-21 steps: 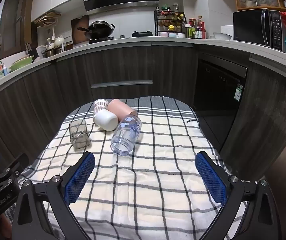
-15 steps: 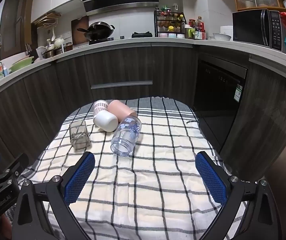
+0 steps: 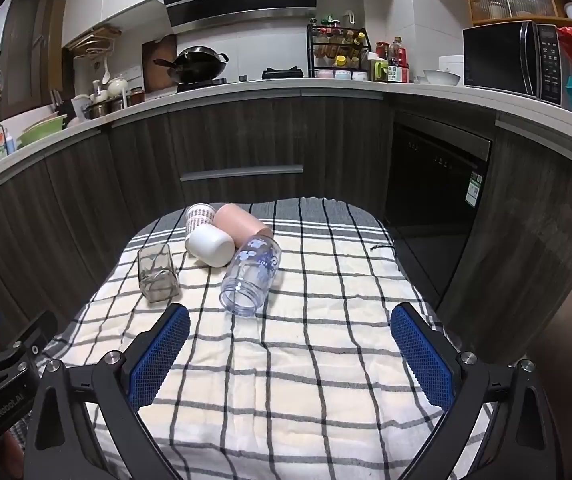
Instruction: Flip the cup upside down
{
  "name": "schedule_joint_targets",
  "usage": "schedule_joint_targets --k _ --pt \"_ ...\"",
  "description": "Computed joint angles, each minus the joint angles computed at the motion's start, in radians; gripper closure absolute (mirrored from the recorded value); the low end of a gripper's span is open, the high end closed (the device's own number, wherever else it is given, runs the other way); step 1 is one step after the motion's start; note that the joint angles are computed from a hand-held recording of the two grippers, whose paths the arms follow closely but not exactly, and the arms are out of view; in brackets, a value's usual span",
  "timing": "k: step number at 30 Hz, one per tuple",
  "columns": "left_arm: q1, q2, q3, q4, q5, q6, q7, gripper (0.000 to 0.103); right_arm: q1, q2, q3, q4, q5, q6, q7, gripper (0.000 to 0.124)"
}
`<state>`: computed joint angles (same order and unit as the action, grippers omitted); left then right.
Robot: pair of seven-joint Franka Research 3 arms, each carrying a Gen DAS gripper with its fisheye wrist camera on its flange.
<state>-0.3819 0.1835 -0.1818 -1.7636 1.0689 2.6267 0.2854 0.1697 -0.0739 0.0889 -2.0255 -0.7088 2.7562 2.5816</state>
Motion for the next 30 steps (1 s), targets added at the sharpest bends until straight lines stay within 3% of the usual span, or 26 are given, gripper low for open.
schedule_joint_targets --k 30 --pt "-0.004 0.015 0.006 0.004 0.004 -0.005 -0.006 0.000 0.007 0.005 -0.003 -0.001 -0.002 -0.002 0.003 0.023"
